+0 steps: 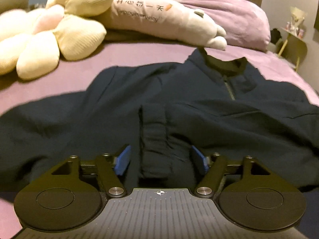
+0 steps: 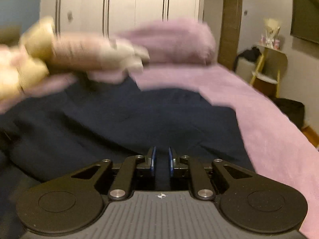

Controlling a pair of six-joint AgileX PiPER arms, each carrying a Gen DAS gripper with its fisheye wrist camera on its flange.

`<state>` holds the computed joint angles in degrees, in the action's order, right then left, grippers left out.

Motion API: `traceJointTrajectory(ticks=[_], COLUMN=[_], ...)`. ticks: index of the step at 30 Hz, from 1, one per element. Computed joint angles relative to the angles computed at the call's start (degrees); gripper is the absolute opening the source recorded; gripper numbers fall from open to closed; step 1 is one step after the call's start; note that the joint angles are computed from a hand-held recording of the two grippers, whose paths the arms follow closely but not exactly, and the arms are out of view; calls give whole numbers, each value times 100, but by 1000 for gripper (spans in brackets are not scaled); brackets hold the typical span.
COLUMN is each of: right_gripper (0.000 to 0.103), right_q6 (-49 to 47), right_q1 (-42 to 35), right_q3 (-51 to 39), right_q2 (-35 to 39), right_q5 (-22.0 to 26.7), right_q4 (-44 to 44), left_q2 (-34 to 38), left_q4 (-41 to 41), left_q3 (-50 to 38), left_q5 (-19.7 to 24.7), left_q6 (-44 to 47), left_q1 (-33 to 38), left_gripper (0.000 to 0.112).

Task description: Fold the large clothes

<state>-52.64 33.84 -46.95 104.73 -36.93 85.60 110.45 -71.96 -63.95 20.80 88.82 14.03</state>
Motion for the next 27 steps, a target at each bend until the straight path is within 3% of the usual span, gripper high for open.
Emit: traceJointTrajectory(ticks=[6,10,14,18,24,27], right_gripper=[4,5,5,5,5,5], right_q6=[-481,-1296,-449,-1165,-1476,-1700], right_q1=[-154,-26,283,457,610,652], right_q3=[-345,-628,-253,-710,-963,-1032], right_q2=[311,261,-286,214,601,621], right_q5=[-169,-240,101,267,-79,-168], right_q4=[105,855,486,1027,1148,1299], left_q2=[180,64,-3,21,229,379], left_q4=[-1836,-886,-548,-615,-1433,-1383], left_q3=[74,50,90,102,109,-16], left_q5=[-445,-230,-39,45,150,541], left_q6=[2098,1010,640,893,1841,1826], left_q1=[-189,-27,110,160,249,445], left_gripper=[94,94,94,95,103,103])
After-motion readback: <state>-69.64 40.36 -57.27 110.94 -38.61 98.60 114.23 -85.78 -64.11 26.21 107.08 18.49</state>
